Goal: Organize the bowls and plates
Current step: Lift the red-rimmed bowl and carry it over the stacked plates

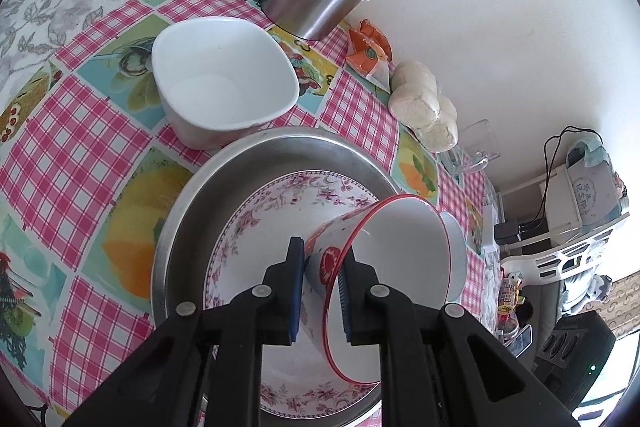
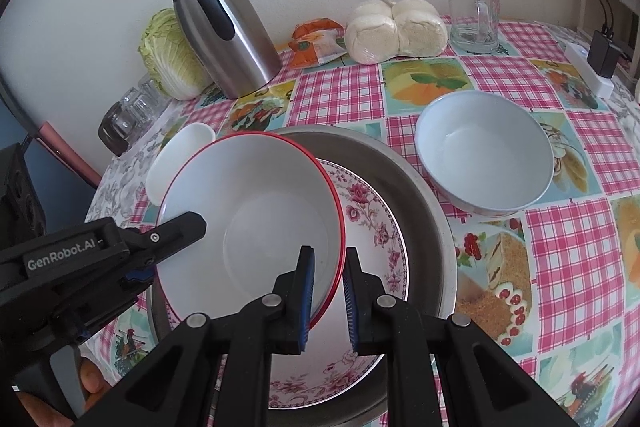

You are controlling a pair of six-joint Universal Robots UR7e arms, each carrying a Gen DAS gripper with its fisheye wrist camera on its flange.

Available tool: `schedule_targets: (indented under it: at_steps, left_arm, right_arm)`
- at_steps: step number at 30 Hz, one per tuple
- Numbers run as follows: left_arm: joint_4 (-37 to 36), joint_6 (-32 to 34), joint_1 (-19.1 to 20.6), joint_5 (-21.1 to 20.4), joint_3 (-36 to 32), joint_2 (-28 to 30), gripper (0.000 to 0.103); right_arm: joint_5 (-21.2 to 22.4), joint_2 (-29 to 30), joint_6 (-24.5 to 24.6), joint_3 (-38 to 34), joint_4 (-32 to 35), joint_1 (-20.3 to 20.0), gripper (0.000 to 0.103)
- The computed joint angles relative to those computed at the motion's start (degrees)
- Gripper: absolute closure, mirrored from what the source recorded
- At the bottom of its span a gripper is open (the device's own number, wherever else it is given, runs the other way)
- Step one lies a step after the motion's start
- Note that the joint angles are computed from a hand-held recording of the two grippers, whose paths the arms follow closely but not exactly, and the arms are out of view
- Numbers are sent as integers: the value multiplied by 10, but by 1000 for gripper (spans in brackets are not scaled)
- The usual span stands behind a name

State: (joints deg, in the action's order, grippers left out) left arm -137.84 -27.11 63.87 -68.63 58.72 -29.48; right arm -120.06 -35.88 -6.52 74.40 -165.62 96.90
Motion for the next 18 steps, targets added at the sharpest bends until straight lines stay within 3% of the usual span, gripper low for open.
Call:
schedule_targets:
  at_steps: [18]
  left_arm:
    - [14, -23, 8, -25, -5, -1, 84]
  right_arm:
    - [51, -8, 45, -4, 23, -14, 82]
